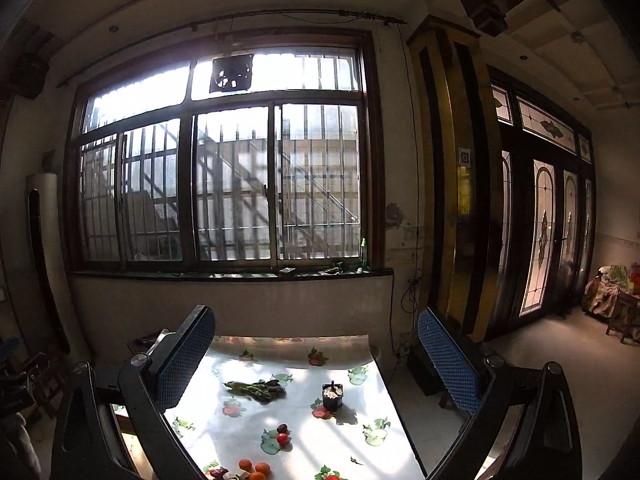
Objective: Organize fruits
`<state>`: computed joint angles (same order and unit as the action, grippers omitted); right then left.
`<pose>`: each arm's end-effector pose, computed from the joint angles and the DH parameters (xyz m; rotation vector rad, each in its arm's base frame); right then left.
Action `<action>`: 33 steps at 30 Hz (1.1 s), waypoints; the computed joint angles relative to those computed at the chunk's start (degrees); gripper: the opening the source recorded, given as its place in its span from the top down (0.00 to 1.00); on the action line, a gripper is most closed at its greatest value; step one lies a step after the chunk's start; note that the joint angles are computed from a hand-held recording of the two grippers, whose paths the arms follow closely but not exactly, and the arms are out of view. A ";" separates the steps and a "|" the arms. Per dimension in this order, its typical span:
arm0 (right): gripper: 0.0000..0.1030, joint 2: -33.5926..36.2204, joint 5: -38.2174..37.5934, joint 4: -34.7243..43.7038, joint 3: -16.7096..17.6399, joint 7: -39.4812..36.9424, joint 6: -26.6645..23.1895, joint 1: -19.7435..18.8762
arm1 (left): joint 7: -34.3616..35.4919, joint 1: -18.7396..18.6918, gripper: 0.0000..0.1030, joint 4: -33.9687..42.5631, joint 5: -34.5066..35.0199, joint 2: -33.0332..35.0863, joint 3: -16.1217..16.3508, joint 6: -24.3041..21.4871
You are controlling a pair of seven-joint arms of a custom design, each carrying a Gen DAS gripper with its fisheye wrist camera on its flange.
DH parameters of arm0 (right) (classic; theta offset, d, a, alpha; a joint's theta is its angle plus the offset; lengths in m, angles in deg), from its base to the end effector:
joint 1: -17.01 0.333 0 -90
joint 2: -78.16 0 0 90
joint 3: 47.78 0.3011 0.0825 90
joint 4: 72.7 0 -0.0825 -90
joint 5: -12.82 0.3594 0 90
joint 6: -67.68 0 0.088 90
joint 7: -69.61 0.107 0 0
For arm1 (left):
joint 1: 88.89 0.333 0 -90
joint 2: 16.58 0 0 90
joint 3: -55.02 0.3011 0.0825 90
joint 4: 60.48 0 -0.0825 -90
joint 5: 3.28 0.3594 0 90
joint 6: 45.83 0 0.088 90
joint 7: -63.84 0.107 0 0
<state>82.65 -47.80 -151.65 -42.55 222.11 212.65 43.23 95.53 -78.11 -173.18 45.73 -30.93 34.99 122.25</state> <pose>0.5001 0.3129 0.7709 -1.3413 1.3458 -1.0896 0.4882 -0.1539 0.6856 -1.4640 1.3581 -1.0646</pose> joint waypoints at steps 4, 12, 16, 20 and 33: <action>0.00 2.93 9.51 -3.41 -0.40 -6.50 4.35 -1.51 | 2.67 -2.95 0.00 -4.34 -6.23 5.44 2.55 3.22; 0.19 21.54 27.22 -7.85 0.33 -22.37 14.37 -3.88 | 7.71 -8.75 0.19 -10.07 -8.10 18.96 4.56 5.26; 0.47 30.98 42.26 -3.31 7.46 -35.12 11.29 -9.46 | 24.12 -7.85 0.34 -11.49 -24.31 22.80 0.76 6.74; 0.47 35.09 48.13 -0.69 8.80 -41.06 12.47 -10.29 | 24.64 -12.17 0.34 -8.40 -23.93 25.73 4.59 2.98; 0.47 40.07 58.22 5.49 5.67 -50.74 9.54 -6.85 | 37.06 -18.18 0.38 -2.26 -37.03 31.63 8.77 -3.51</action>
